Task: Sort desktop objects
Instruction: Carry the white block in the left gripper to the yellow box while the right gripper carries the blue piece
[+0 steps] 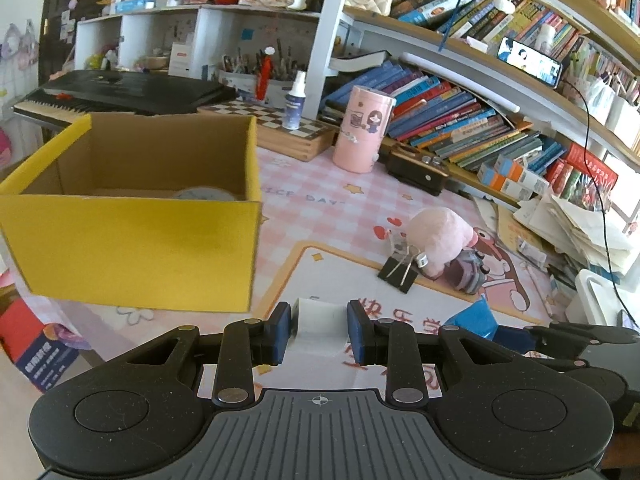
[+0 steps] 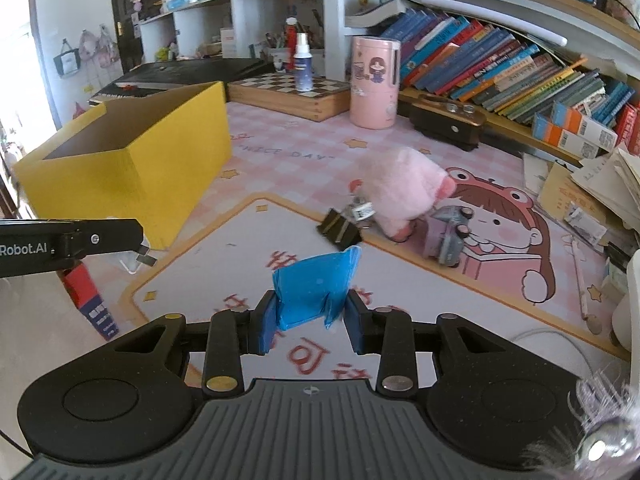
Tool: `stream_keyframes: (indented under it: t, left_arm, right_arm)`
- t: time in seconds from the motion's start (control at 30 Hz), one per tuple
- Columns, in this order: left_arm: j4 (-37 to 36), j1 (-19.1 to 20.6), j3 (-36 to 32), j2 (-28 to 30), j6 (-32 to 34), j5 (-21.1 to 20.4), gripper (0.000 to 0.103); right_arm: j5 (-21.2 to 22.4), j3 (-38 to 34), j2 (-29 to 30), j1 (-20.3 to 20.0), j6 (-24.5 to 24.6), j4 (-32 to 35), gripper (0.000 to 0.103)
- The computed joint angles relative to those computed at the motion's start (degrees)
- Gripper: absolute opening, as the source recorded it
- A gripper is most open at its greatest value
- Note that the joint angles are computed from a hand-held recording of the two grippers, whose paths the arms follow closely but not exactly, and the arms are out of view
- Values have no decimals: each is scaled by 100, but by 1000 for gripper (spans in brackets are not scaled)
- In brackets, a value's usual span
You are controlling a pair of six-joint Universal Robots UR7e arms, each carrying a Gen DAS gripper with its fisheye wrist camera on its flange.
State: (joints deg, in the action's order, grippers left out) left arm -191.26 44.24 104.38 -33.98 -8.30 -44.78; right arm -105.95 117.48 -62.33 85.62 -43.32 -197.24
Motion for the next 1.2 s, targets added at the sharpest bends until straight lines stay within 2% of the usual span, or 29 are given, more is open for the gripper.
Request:
stream_keyframes:
  t: [0.63,1.2]
  left_arm:
    - [-307,75,1499,-1222,-19,115,29]
    - [-455,251,2081,-1849,203,44,29]
  right_arm:
    - [-435,624,484,861,282,-706,32]
    - [-743,670,1000,1386,584,-968,32]
